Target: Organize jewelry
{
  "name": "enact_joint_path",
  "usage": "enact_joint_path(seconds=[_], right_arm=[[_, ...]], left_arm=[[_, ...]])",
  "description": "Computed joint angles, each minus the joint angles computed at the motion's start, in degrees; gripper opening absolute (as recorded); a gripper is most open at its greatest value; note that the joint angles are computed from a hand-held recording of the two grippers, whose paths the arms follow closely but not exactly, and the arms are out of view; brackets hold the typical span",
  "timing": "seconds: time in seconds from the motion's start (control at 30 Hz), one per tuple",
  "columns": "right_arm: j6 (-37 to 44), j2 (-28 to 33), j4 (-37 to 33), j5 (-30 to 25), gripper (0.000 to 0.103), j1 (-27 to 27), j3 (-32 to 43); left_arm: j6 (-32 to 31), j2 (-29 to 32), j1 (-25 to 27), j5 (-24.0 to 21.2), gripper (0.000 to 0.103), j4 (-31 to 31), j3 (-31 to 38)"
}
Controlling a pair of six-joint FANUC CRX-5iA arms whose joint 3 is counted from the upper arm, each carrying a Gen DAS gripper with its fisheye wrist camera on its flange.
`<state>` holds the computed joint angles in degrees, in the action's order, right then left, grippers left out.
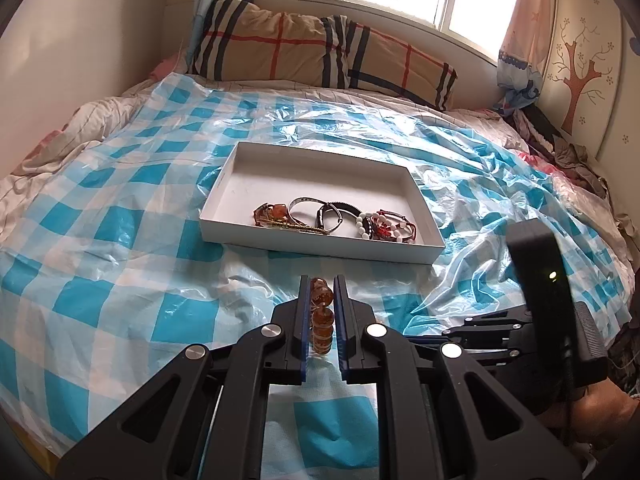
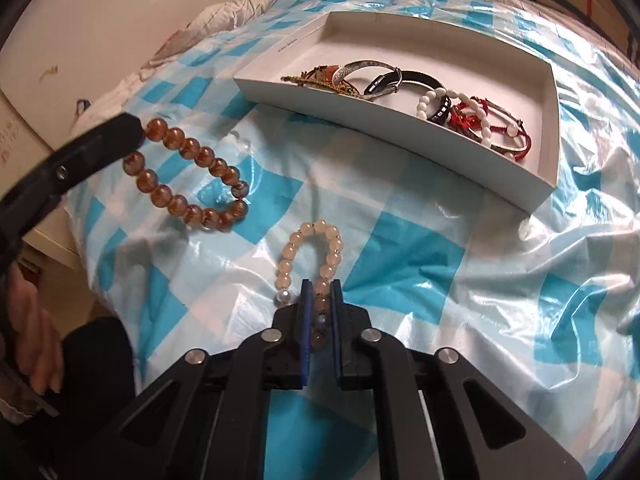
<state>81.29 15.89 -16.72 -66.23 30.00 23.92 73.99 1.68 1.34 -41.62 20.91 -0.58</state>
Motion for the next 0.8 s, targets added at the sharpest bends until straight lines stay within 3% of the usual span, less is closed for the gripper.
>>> enact_joint_path(seconds=[0.2, 0.3, 0.8], right_arm=[[8.6, -9.1, -28.2, 10.5, 0.009, -10.9, -8.3], [12.3, -11.7, -35.2, 13.4, 0.009, -13.1, -11.3], [11.3, -14.9, -28.6, 19.8, 0.009, -8.8, -15.2]], left_arm=[[-0.1, -0.1, 0.1, -0.3, 0.01, 0.1, 0.0], [-0.1, -0.1, 0.1, -0.2, 0.01, 0.0, 0.0], [0.0, 0.0, 0.0, -0.2, 0.01, -0.3, 0.1]])
